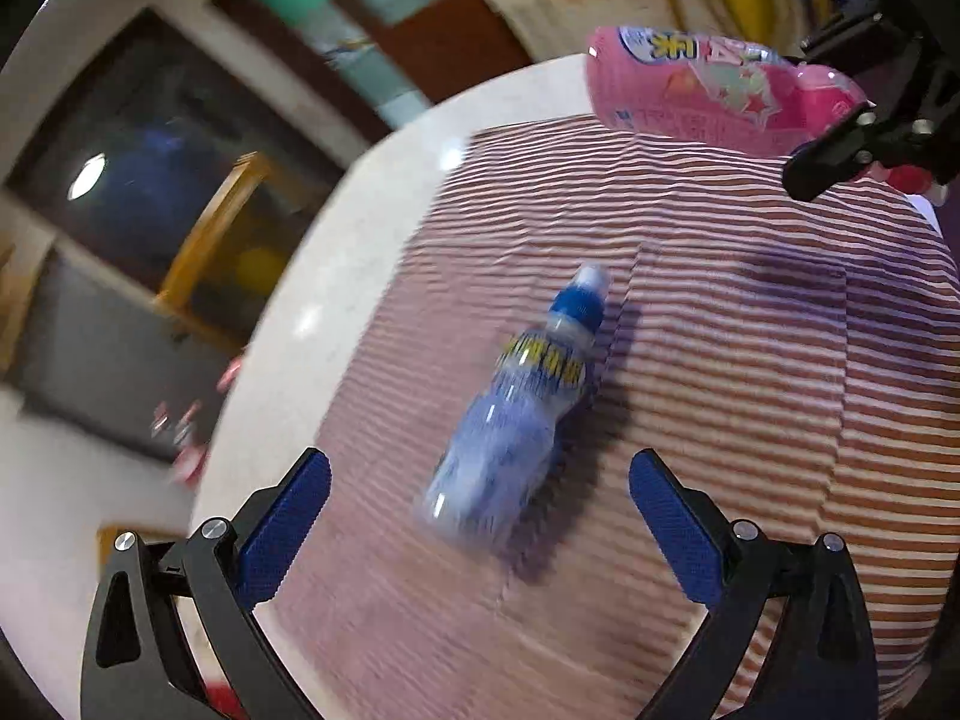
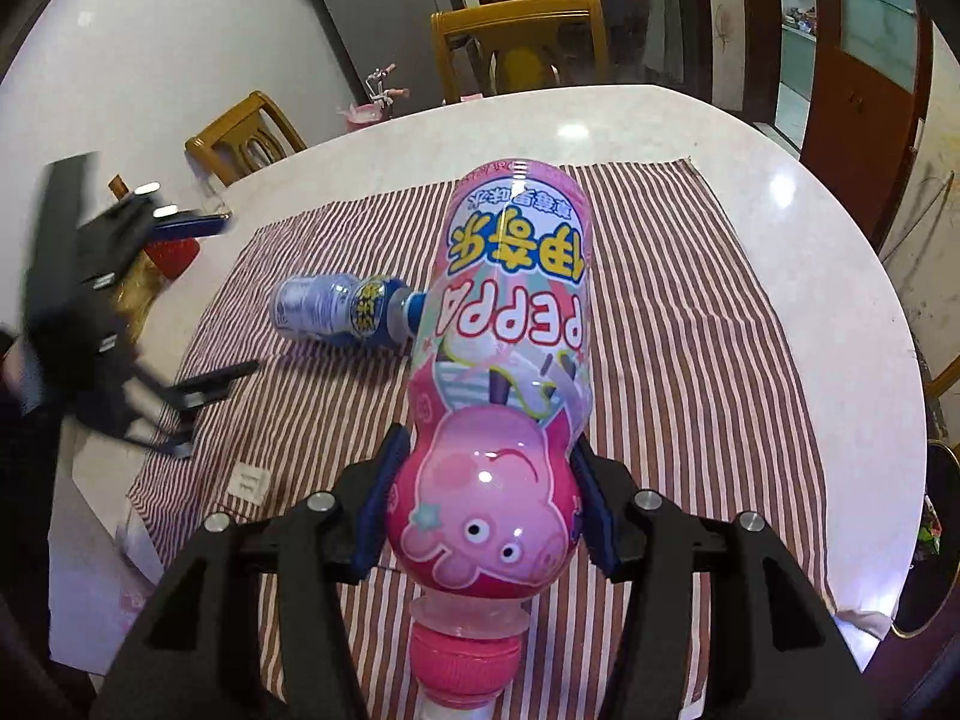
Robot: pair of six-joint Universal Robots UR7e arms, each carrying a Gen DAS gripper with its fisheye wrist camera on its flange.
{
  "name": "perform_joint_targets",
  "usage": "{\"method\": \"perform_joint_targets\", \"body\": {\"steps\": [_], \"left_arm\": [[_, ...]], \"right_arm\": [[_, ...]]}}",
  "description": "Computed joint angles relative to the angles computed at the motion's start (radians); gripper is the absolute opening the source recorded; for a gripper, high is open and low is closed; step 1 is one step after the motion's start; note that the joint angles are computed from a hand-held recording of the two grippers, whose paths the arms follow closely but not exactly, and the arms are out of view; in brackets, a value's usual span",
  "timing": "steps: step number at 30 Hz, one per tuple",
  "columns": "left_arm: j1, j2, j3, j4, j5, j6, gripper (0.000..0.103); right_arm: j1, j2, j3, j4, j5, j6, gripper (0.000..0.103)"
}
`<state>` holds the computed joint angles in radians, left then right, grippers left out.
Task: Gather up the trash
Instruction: 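Grasp the blue-capped milk drink bottle with the left tool while the right tool holds the Peppa bottle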
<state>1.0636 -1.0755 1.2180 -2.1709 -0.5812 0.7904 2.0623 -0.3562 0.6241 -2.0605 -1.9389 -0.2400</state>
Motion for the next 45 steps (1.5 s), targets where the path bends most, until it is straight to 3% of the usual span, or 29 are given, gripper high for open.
{"method": "perform_joint_targets", "body": {"steps": [3, 7, 16, 19, 21, 22, 26, 29, 34, 40, 45], "left_arm": [[0.045, 0.081, -0.178, 0.218, -0.107, -0.067, 0.097], [0.085, 0.187, -0.381, 0.453, -0.142, -0.148, 0.097], [0.130, 0.271, -0.542, 0.686, -0.160, -0.273, 0.097], [0.136, 0.258, -0.525, 0.650, -0.199, -0.310, 0.089], [0.131, 0.221, -0.451, 0.573, -0.202, -0.296, 0.083], [0.127, 0.207, -0.424, 0.547, -0.207, -0.296, 0.075], [0.104, 0.121, -0.225, 0.330, -0.159, -0.340, 0.056], [0.089, 0.084, -0.145, 0.262, -0.126, -0.415, 0.056], [0.066, 0.022, -0.066, 0.243, -0.135, -0.607, 0.055], [-0.008, -0.114, 0.147, -0.034, -0.085, -0.761, 0.055], [-0.118, -0.171, 0.265, -0.192, 0.083, -0.900, 0.055]], "right_arm": [[-0.005, 0.021, -0.046, 0.030, -0.001, 0.013, 0.052], [-0.011, 0.055, -0.123, 0.073, 0.007, 0.025, 0.052], [-0.016, 0.085, -0.185, 0.118, 0.037, 0.040, 0.052], [-0.017, 0.089, -0.192, 0.127, 0.038, 0.046, 0.052], [-0.018, 0.092, -0.198, 0.136, 0.040, 0.052, 0.052], [-0.018, 0.094, -0.203, 0.141, 0.041, 0.054, 0.052], [-0.014, 0.093, -0.203, 0.139, 0.050, 0.050, 0.052], [-0.010, 0.077, -0.175, 0.119, 0.057, 0.043, 0.052], [-0.004, 0.046, -0.122, 0.080, 0.056, 0.038, 0.052], [0.002, 0.012, -0.063, 0.032, 0.055, 0.026, 0.052], [0.013, -0.018, -0.010, -0.003, 0.068, 0.005, 0.052]]}}
